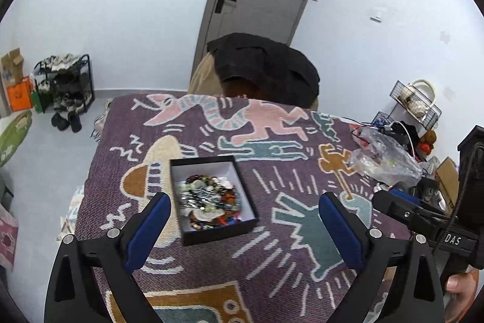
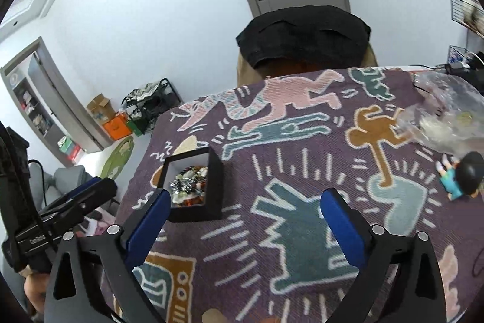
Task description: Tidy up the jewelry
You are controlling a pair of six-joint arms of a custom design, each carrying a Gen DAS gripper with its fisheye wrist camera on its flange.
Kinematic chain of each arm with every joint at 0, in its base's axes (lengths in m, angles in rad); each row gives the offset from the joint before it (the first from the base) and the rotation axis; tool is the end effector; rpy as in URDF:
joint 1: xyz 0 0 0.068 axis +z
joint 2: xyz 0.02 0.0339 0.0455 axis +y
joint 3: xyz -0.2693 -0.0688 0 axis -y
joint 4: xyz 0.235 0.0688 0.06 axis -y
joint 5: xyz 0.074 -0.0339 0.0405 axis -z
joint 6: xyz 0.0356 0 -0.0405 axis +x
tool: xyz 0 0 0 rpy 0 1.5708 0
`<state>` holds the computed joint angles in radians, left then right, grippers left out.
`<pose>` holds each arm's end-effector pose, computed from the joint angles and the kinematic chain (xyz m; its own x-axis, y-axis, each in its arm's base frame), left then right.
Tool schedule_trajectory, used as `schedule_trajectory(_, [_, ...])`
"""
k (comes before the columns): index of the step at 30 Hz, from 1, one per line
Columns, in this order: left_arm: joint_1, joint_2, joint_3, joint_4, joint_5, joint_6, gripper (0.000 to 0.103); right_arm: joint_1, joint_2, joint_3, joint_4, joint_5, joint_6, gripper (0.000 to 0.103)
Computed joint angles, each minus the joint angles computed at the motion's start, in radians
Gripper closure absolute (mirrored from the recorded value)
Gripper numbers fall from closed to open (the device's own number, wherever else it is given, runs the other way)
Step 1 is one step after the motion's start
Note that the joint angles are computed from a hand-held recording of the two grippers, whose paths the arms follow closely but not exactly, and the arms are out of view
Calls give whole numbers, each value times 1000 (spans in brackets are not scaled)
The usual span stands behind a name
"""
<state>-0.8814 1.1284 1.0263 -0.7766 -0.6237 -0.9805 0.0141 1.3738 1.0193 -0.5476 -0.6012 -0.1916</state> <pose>0.1498 -0.1490 0.3134 -0.5960 -0.3372 -0.7288 -0.1902 0.9410 -0.2799 0.2723 0.0240 0.2712 -0.7012 -0.1669 -0.6931 -0.5050 0.8025 0.3176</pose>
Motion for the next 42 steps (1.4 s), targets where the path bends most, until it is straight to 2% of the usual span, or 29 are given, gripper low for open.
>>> schedule_trajectory(4, [-64,39,38,-16,-37,-34,5,-66,-28,-14,-30,-36,-56,3])
schedule_trajectory(10, [-173,118,118,-97,-128,-117,5,-183,-67,-30,-94,-98,-166,3])
schedule_trajectory(21, [-384,239,251,-318,-283,-329,5,-420,-120,-38,-247,-243,-390,3])
schedule_trajectory(26, [-493,292,314,-457,-350,-470,5,-506,-142,-44,-326,-282,-497,3])
schedule_trajectory(30, [-570,339,348,-575,-382,-593,5,-554,-176,-89,-304,-292,-460,3])
schedule_trajectory(33, [-605,353,350,-623,-381,-674,5,-586,-219,-122,-304,-325,-427,3])
schedule_trajectory(36, [-641,385,360,-722,-397,-802,5,-613,-283,-151,-325,-327,-455,3])
schedule_trajectory(42, [-681,375,317,-767,-386,-928,5,-664,-362,-177,-437,-345,-596,3])
